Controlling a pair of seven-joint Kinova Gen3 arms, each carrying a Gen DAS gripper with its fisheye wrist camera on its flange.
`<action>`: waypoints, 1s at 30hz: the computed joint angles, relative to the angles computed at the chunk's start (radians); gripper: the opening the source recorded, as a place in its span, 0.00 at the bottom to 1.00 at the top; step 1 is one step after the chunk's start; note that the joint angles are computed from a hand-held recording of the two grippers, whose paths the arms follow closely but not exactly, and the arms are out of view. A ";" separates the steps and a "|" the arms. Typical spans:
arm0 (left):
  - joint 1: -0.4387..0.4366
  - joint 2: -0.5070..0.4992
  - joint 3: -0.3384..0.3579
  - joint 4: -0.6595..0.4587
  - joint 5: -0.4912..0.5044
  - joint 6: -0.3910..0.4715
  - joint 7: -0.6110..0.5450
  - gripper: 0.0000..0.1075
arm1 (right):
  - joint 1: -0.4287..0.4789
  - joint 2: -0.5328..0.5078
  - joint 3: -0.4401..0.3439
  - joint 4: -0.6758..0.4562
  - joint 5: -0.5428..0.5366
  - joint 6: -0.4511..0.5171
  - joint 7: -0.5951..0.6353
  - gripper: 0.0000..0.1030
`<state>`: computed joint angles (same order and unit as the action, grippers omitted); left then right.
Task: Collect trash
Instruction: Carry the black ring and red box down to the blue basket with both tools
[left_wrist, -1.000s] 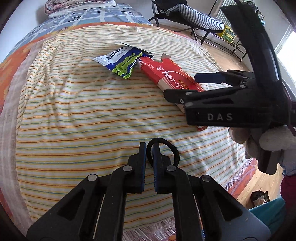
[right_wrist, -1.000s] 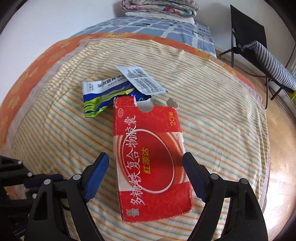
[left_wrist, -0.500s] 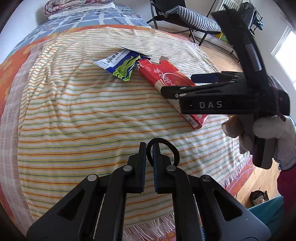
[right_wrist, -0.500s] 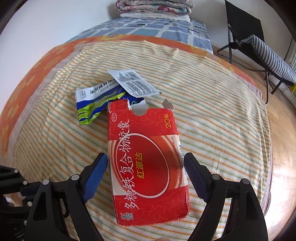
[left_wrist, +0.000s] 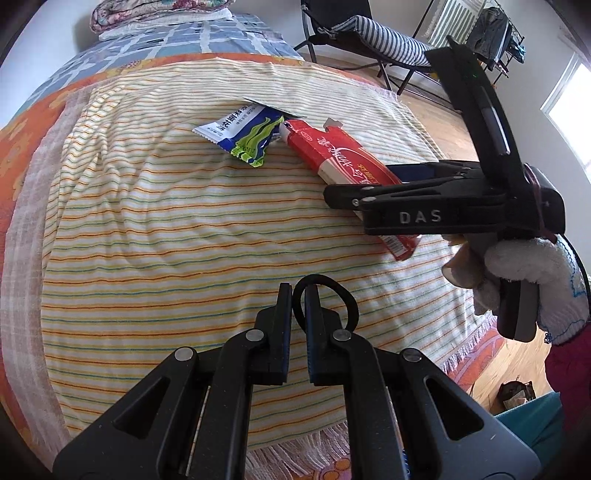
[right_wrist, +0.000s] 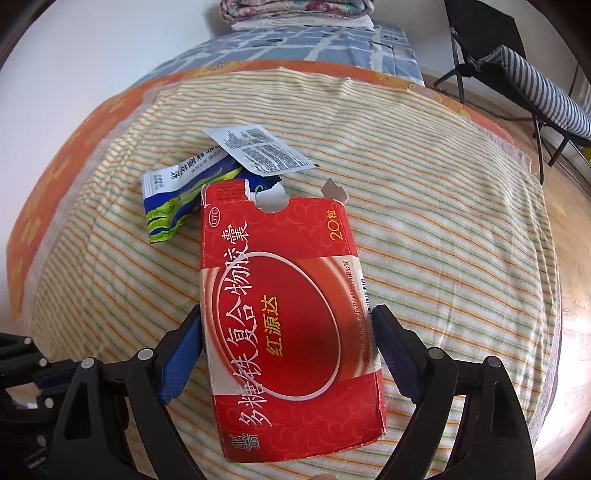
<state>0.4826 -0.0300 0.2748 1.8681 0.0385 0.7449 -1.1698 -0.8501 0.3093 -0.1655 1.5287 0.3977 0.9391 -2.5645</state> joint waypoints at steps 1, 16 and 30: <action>0.000 -0.004 -0.001 0.001 0.000 0.000 0.000 0.05 | -0.006 -0.006 0.001 0.003 0.008 0.003 -0.005 0.85; -0.018 -0.141 0.020 0.037 0.020 0.034 -0.008 0.05 | -0.080 -0.151 -0.083 0.079 0.124 0.053 -0.170 0.85; -0.030 -0.345 0.038 0.106 0.089 0.153 -0.066 0.05 | -0.224 -0.213 -0.226 0.101 0.267 0.148 -0.428 0.85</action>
<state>0.4528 -0.3747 0.3127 1.9737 0.1271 0.8979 -1.2359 -1.0737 0.0964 -0.3912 1.6299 0.6647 1.0874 -2.9925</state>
